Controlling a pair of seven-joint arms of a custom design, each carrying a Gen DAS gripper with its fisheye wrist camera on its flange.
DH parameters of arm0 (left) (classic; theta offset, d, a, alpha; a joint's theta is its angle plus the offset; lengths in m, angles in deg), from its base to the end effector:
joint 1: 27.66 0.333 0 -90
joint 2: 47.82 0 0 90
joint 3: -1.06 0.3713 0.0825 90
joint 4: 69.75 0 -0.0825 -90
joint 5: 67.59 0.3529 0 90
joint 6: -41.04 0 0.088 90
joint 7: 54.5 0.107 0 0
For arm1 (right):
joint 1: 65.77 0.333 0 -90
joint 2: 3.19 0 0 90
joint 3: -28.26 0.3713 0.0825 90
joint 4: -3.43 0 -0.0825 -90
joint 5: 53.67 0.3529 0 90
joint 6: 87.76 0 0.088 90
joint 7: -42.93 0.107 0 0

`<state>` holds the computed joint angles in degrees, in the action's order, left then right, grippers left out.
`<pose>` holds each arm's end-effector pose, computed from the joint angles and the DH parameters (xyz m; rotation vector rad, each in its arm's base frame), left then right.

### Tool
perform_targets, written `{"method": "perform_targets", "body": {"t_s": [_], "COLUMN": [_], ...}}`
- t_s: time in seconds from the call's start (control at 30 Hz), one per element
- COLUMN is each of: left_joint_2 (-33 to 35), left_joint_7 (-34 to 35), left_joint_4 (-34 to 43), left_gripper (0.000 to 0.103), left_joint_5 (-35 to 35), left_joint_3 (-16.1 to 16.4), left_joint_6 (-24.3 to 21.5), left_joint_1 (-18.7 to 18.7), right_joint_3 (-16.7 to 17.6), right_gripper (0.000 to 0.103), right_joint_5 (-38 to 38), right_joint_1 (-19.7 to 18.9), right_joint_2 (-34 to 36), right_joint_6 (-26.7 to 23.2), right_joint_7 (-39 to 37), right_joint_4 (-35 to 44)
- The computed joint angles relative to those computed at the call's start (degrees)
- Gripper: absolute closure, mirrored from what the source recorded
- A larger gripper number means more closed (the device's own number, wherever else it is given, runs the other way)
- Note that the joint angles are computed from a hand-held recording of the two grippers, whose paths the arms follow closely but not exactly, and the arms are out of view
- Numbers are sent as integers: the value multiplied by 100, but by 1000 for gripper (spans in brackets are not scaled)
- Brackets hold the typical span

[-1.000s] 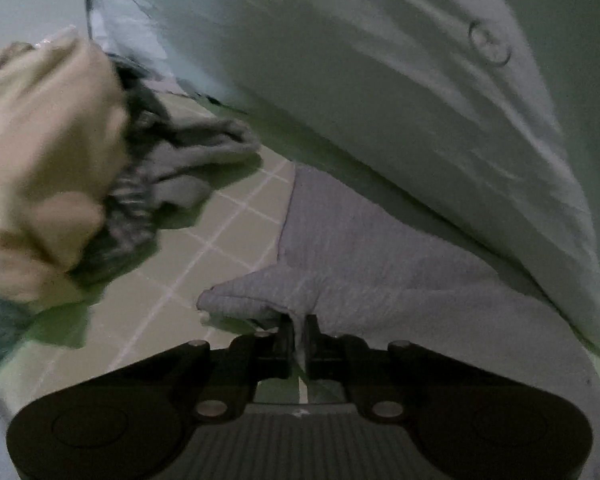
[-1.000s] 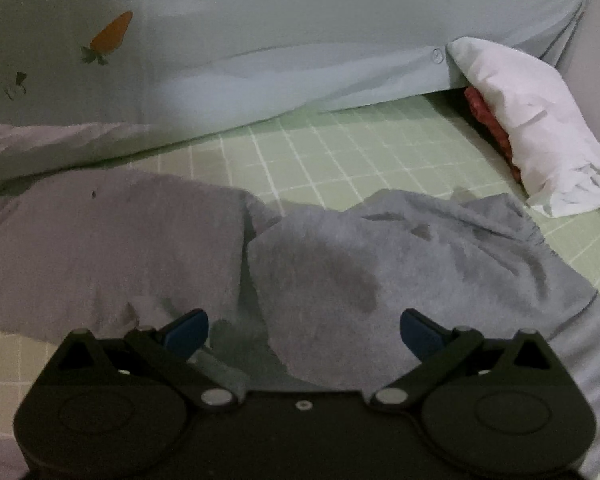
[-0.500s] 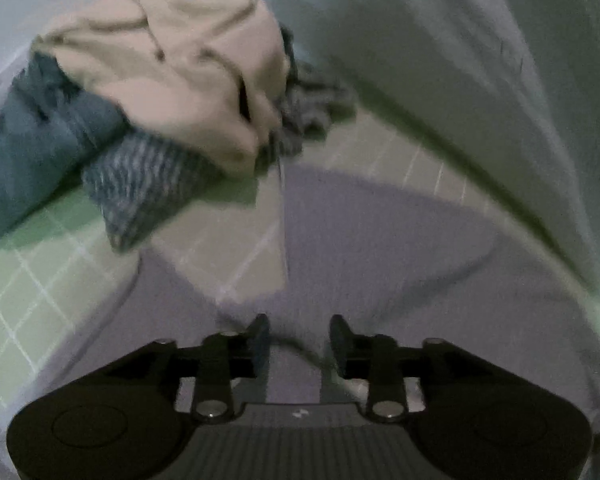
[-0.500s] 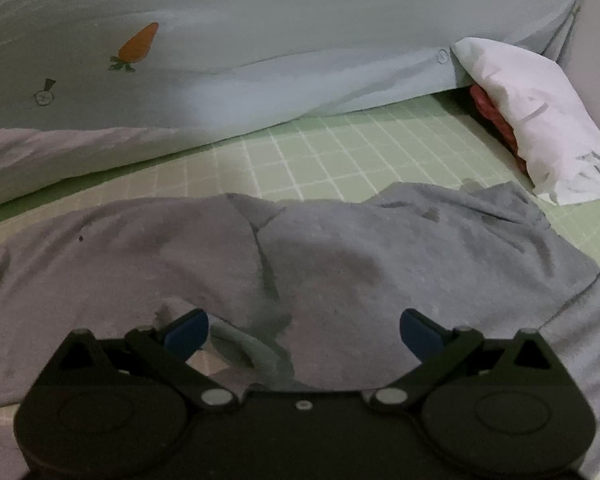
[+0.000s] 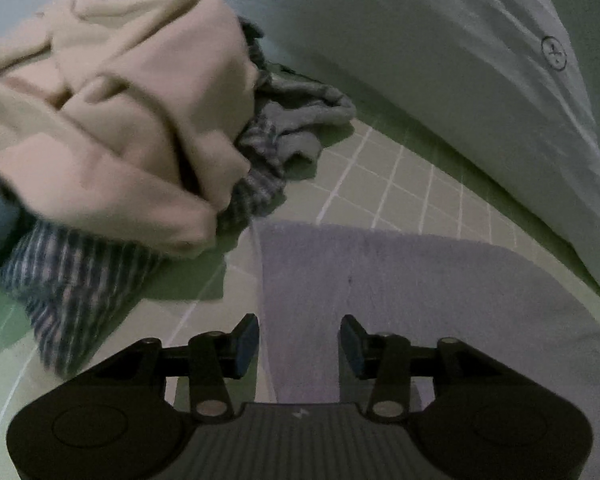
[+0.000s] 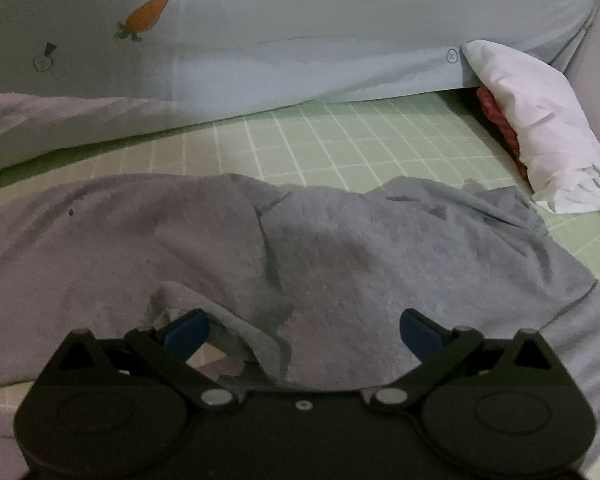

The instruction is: Fold clothes

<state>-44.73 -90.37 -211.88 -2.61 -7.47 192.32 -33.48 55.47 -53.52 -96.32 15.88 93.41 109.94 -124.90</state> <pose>0.4380 -0.1359 0.3514 -2.5099 0.7990 -0.4417 0.5876 -0.0556 0.3839 -2.0893 1.5907 -0.6214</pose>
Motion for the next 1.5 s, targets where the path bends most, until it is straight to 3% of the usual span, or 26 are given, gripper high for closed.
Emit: {"method": "perform_targets", "body": {"t_s": [0.03,0.07,0.1,0.2,0.3,0.4,0.5,0.57,0.67,0.77,0.93,1.0,1.13,1.3,1.43,1.5], "left_joint_2": [39,77,117,149,-7,-217,-213,-293,-472,-540,-386,-215,141,639,1092,1319], "left_joint_7": [66,133,224,487,1084,1068,1115,1117,855,750,837,999,1251,1314,1273,1330], "left_joint_4": [38,77,108,227,482,579,618,536,342,270,368,556,1081,1712,2196,2474], "left_gripper": [64,88,102,100,100,98,79,52,35,31,27,27,19,19,18,18], "left_joint_5": [51,103,185,449,641,834,599,370,222,-207,-957,-1293,-1479,-1567,-1621,-1653], "left_joint_3": [17,33,70,141,40,4,-19,-67,-161,-327,-586,-668,-808,-820,-718,-671], "left_joint_6": [-14,-27,64,165,-688,-1300,-1603,-1634,-1553,-1494,-1308,-1308,-1538,-1843,-1920,-1969], "left_joint_1": [16,31,75,164,37,-8,-1,-40,-138,-342,-780,-947,-1291,-1581,-1659,-1684], "right_joint_3": [-100,-167,-206,-274,-233,-203,-81,96,524,1152,2584,2937,3235,2728,1568,1266], "right_gripper": [0,0,0,0,0,0,0,0,0,0,0,0,0,0,0,0], "right_joint_5": [-36,-63,-85,-137,-166,-217,-210,-186,-199,-319,-792,-1093,-1590,-1905,-1801,-1761], "right_joint_1": [96,163,207,292,264,223,104,-67,-519,-1211,-2900,-3388,-3856,-3406,-2260,-1883], "right_joint_2": [-6,-10,-9,-1,5,24,47,54,77,157,528,742,1306,1754,1925,2225], "right_joint_6": [-7,-15,-23,-38,26,60,19,60,192,311,573,598,427,227,-302,-673], "right_joint_7": [22,32,28,-22,-101,-63,-43,-84,-108,-48,-22,-67,-110,-15,-136,-362], "right_joint_4": [3,5,7,11,-15,-23,-12,-34,-105,-173,-272,-207,267,1311,2510,3154]}}
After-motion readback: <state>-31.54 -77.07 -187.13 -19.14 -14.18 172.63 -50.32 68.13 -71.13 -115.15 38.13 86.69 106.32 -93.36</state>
